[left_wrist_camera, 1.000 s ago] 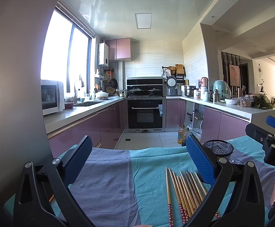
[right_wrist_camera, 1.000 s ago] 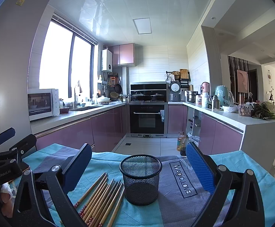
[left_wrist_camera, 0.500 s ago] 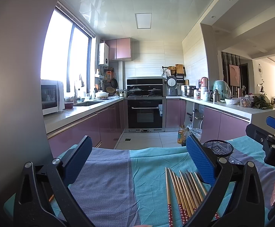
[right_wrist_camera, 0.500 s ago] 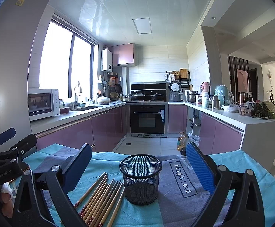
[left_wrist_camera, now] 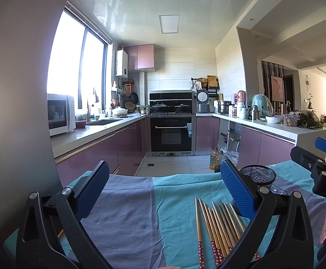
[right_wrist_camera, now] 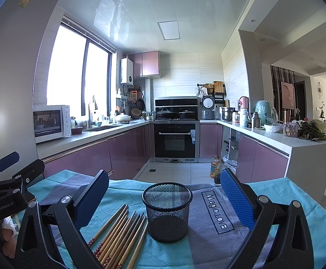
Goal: Organize utensils
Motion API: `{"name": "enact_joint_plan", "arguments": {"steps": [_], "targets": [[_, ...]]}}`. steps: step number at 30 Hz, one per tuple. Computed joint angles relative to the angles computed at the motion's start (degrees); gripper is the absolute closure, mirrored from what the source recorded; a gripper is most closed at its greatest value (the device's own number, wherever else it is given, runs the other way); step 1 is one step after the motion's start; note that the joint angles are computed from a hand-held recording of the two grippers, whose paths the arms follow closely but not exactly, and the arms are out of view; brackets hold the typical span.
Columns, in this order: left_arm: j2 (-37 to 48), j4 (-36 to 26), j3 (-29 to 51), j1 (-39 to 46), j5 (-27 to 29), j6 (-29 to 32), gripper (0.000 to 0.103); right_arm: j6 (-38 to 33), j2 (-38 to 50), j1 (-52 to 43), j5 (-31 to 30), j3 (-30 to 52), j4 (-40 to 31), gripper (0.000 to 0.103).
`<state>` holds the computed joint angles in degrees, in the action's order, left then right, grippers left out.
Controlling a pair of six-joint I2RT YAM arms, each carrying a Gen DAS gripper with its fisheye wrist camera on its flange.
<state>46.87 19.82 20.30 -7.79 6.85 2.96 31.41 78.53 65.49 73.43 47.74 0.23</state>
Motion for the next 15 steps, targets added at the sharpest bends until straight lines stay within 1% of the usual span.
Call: {"name": "enact_joint_plan", "arguments": {"steps": [15], "targets": [[0.4,0.2,0.1,-0.4,-0.2,-0.1,0.005,-0.1,0.3,-0.1,-0.4,-0.1,0.6,0.007]]}}
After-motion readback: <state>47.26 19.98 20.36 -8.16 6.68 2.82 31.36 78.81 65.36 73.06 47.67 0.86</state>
